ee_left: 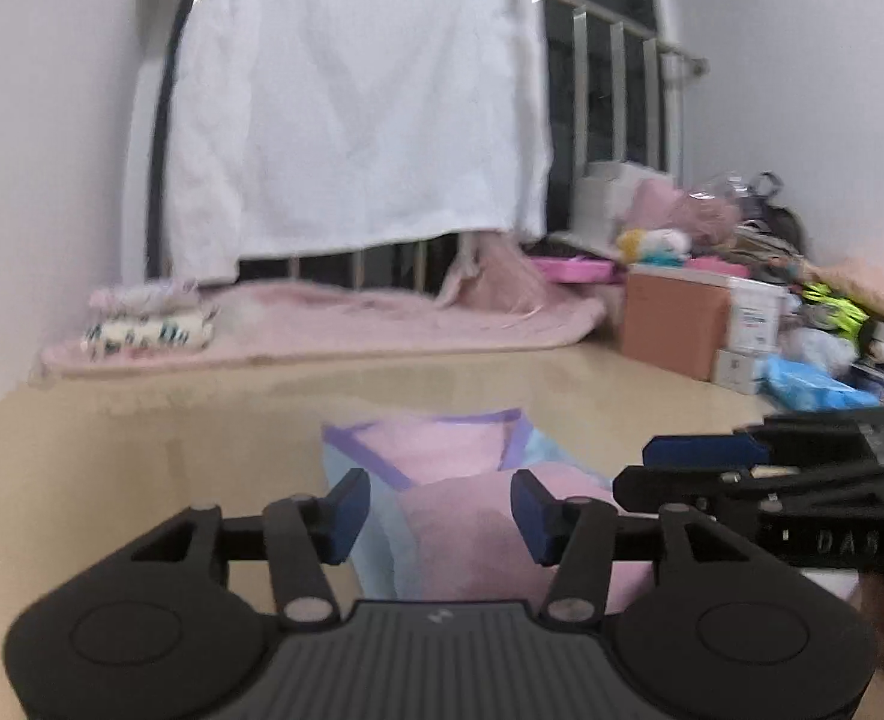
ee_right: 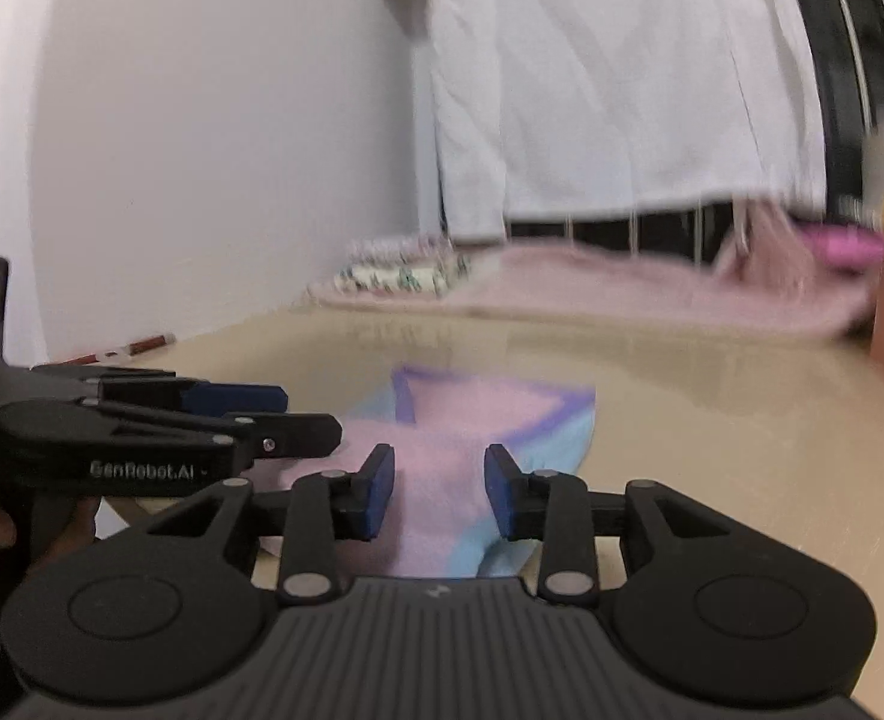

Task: Fold clothes
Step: 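Press the folded garment flat with both grippers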

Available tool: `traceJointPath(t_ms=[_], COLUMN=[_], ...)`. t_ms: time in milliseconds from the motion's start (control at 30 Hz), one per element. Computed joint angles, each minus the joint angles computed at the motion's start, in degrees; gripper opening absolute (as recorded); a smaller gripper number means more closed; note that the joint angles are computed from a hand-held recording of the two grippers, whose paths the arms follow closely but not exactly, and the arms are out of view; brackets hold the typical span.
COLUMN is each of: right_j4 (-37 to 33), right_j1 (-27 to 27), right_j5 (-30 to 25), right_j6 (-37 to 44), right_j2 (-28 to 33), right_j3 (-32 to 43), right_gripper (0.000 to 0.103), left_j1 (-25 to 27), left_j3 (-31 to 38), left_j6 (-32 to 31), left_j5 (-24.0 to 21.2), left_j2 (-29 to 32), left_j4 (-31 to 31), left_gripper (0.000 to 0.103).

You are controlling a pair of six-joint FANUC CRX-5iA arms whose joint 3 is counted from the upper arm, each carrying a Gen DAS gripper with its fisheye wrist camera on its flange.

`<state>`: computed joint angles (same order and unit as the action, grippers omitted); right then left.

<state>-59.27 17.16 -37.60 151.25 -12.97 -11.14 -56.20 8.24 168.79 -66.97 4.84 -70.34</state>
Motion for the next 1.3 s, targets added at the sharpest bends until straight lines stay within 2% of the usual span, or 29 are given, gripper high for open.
traceJointPath(t_ms=[100,133,200,267,400,467,500,533,600,633,733,800,833,867,933,1000,1033,1133,1200,1233,1300], right_j4=[-0.25,1.35,3.64,-1.04,4.03,3.93,4.69,7.82,15.60,20.15,30.19,33.00,33.06,33.82,35.41,37.00,37.53,38.25,37.58,36.04,32.42], right_j1=[-1.45,-0.77,0.16,-2.29,-1.78,-3.52,-3.95,-3.30,-0.80,0.46,4.10,5.23,5.33,5.75,6.61,7.31,7.50,7.71,7.39,6.73,5.03], right_j5=[-3.45,-2.97,-2.33,-3.94,-7.20,-10.43,-11.27,-10.62,-10.95,-13.38,-18.37,-22.93,-25.73,-26.56,-28.09,-28.39,-28.54,-27.92,-27.14,-26.88,-25.81], right_j6=[1.00,-0.18,-2.03,0.10,-9.47,-12.59,-14.17,-17.61,-27.37,-32.48,-40.05,-43.29,-43.71,-43.48,-43.04,-43.64,-44.07,-44.42,-44.08,-43.35,-40.76], right_j2=[-0.24,-0.12,0.24,1.50,2.75,3.61,4.42,5.71,10.65,14.59,24.34,30.42,32.87,33.67,35.21,36.49,37.22,38.38,38.56,38.51,36.69], right_j3=[0.05,-0.34,-1.03,-0.64,2.84,6.61,8.76,11.06,17.58,22.48,33.62,40.89,44.00,44.76,46.20,47.17,47.86,49.03,49.59,50.10,49.08], right_gripper=[0.030,0.026,0.024,0.024,0.025,0.033,0.036,0.036,0.037,0.037,0.037,0.037,0.037,0.037,0.036,0.023,0.009,0.003,0.003,0.003,0.003], left_j1=[0.50,0.55,0.85,1.74,8.74,13.64,16.28,19.78,26.36,29.34,38.27,41.70,42.55,43.03,43.13,43.20,43.38,44.07,44.07,43.89,42.27], left_j3=[-1.20,-1.53,-1.63,-1.27,-1.60,-1.54,-1.04,-0.02,3.14,4.48,7.09,6.46,5.56,4.34,3.50,3.64,3.79,4.05,4.04,4.04,1.80], left_j6=[-3.76,-3.87,-3.76,-3.81,-6.41,-9.14,-11.68,-16.92,-27.09,-30.47,-38.21,-39.52,-40.97,-41.85,-41.02,-40.62,-41.03,-41.69,-40.86,-40.48,-40.36], left_j5=[1.94,2.26,2.58,3.08,9.47,12.80,13.91,14.56,14.30,14.30,13.18,13.41,14.31,15.86,17.13,17.65,17.89,20.04,21.49,22.04,25.89], left_j2=[-0.56,-0.51,-0.34,-0.38,-4.79,-7.03,-7.58,-7.32,-4.87,-3.32,1.51,2.81,2.83,2.54,2.51,2.92,3.23,3.91,3.49,3.03,-0.02], left_j4=[1.97,2.22,2.92,4.38,15.76,21.34,24.17,28.58,36.32,39.75,54.63,61.33,63.39,64.53,64.27,63.75,63.94,64.11,63.03,62.33,59.02], left_gripper=[0.046,0.046,0.046,0.046,0.046,0.054,0.056,0.062,0.062,0.062,0.056,0.045,0.034,0.025,0.015,0.007,0.003,0.003,0.003,0.003,0.003])
